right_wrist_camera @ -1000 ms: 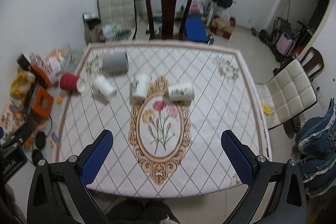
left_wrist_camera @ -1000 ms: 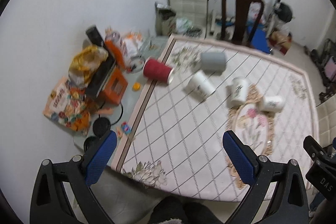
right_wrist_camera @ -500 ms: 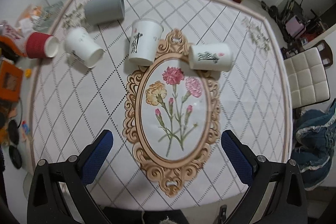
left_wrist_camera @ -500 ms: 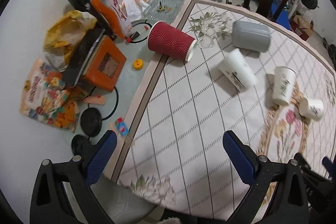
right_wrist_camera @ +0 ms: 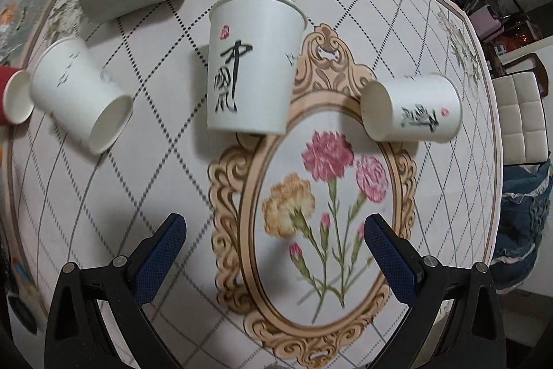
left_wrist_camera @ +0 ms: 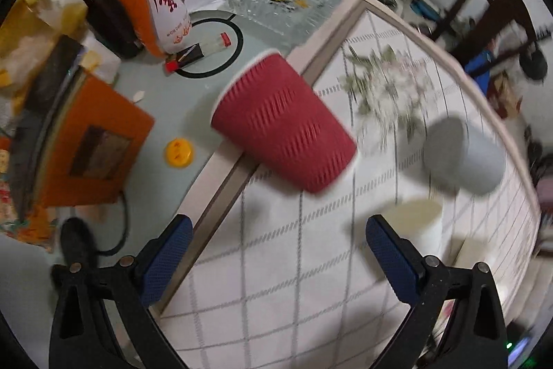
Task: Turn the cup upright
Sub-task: 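Move the left gripper to the red cup and grasp its side, then lift the red cup with the left gripper and rotate it upright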
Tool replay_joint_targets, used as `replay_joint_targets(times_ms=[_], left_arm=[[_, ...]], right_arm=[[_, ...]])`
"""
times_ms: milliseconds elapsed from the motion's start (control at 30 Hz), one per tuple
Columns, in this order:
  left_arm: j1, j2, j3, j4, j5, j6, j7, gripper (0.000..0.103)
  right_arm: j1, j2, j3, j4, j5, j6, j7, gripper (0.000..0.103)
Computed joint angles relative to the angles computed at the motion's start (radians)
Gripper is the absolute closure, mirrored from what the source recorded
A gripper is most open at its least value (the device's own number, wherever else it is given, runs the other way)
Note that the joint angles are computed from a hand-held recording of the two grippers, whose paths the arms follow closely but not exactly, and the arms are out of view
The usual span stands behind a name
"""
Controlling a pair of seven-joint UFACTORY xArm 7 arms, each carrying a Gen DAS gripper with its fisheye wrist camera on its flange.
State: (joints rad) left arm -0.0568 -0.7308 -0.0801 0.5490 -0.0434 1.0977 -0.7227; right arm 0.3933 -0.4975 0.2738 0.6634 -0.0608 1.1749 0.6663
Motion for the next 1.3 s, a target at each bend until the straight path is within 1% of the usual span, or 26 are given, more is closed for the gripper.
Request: replay_joint_targets(times_ms=[133,267,333,400,433,467,533,600,733,867,933,1033,1067,1133,1200,1300], left_arm=[[0.036,0.1,0.045,0.003,-0.042,-0.11,-0.03,0.001],[0.05,0.206,0.074,0.01,-0.09,-0.192,-0.043,0.001],[0.052,0.257,0.089,0.017,-0.119,-0.219,-0.041,0.001],[0.055,0.293,0.101,0.019,-0.142,-0.246,-0.032,0.007],[0.06,0.306,0.102,0.019,-0.143,-0.257,-0.028,0.018],[0.058,0.312,0.107,0.017,-0.153,-0.273,-0.012,0.021],[0.067,0.313,0.093,0.021,-0.117,-0.282,0.002,0.023],[0.075,0.318,0.057,0.041,-0.029,-0.261,0.015,0.023],[0.064,0.297,0.012,0.057,0.099,-0.21,0.055,0.023],[0.041,0.215,-0.049,0.044,0.245,-0.14,0.097,0.023],[0.018,0.152,-0.075,0.029,0.293,-0.101,0.124,0.023],[-0.023,0.061,-0.094,0.01,0.306,-0.042,0.17,0.023],[-0.033,0.054,-0.112,0.022,0.307,-0.021,0.169,0.023],[-0.063,-0.012,-0.121,0.017,0.292,0.036,0.186,0.023],[-0.088,-0.052,-0.144,0.03,0.273,0.098,0.186,0.023],[-0.118,-0.076,-0.174,0.055,0.257,0.153,0.183,0.023]], right_arm=[[-0.009,0.061,0.007,0.032,-0.018,-0.022,0.017,0.0],[-0.008,0.113,0.008,0.057,-0.026,-0.043,0.044,0.0],[-0.003,0.137,0.011,0.07,-0.033,-0.047,0.058,0.0],[0.002,0.154,0.011,0.08,-0.039,-0.05,0.068,0.0],[0.004,0.16,0.01,0.084,-0.044,-0.051,0.072,0.0],[0.006,0.169,0.011,0.092,-0.047,-0.05,0.076,0.0],[0.01,0.175,0.009,0.099,-0.055,-0.049,0.082,0.0],[0.013,0.184,0.008,0.104,-0.063,-0.052,0.087,0.0],[0.018,0.173,0.004,0.098,-0.068,-0.054,0.09,0.0],[0.025,0.138,0.004,0.085,-0.063,-0.049,0.083,0.0],[0.028,0.111,0.006,0.076,-0.056,-0.041,0.077,0.0],[0.033,0.065,0.008,0.06,-0.045,-0.024,0.065,0.0],[0.035,0.046,0.009,0.054,-0.04,-0.019,0.06,0.0],[0.04,0.01,0.012,0.042,-0.028,-0.008,0.049,0.0],[0.047,-0.039,0.009,0.024,-0.009,0.007,0.031,0.0],[0.054,-0.12,0.001,-0.008,0.018,0.033,0.0,0.0]])
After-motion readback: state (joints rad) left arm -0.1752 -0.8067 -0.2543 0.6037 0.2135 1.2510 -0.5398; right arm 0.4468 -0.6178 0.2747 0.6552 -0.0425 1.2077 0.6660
